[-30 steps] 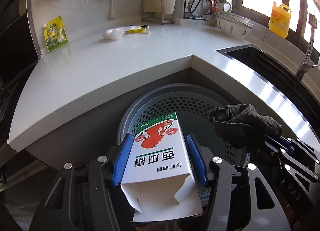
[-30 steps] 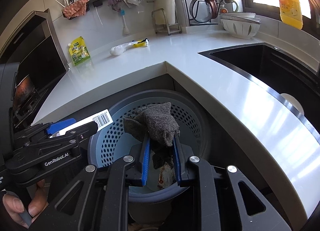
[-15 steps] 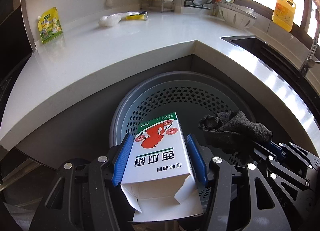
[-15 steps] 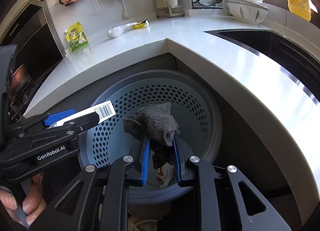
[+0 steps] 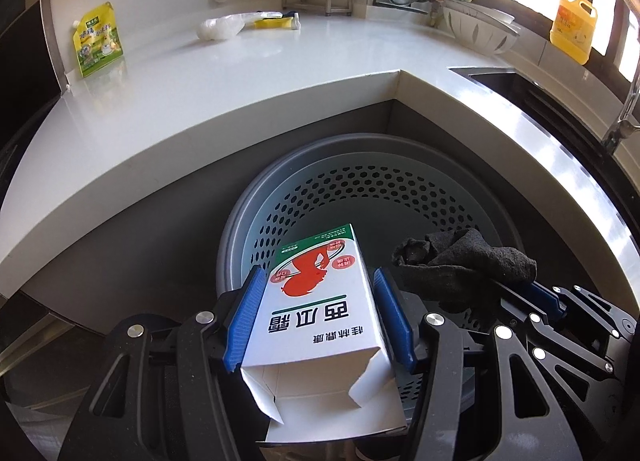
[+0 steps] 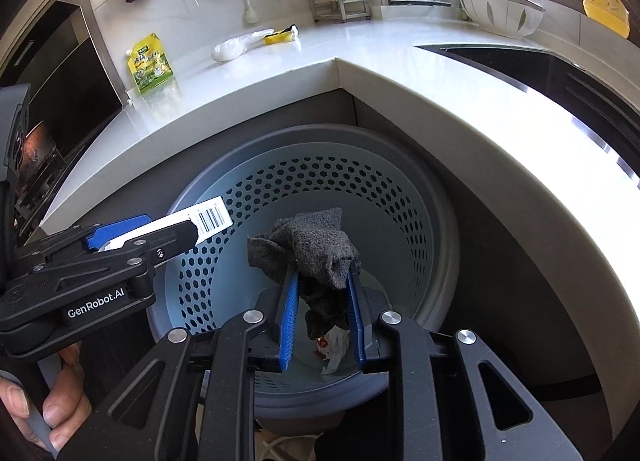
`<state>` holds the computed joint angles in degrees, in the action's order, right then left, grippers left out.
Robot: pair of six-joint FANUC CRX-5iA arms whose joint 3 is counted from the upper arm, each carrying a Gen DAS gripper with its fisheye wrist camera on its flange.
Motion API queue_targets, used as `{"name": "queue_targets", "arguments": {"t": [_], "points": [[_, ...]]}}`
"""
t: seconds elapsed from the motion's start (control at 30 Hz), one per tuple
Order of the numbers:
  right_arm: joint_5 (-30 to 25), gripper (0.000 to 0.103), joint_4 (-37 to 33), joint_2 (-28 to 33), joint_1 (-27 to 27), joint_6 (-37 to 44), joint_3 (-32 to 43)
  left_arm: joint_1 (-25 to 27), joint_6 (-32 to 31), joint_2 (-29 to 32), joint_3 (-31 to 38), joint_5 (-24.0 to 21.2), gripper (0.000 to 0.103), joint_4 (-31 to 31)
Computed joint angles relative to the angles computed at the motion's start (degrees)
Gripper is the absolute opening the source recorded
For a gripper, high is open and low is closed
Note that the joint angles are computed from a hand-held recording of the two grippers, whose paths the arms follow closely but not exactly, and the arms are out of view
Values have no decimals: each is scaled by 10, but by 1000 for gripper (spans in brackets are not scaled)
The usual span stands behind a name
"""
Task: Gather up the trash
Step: 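Open both tools to drop the carton and cloth into the blue bin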
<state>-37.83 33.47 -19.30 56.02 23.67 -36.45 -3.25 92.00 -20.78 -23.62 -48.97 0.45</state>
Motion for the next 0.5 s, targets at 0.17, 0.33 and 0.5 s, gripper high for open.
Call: {"name": "queue_targets", "arguments": {"t": [0.17,0.33,0.5], "points": [[3,43,41,-11,2,-36,-15,4,5,-7,-4,4,70,1],[1,43,34,-13,0,-33,-12,8,8,-13,-5,3,73,0],[-2,43,35,-17,5,-32,-11,7,19,-20,-4,3,75,-12]]}}
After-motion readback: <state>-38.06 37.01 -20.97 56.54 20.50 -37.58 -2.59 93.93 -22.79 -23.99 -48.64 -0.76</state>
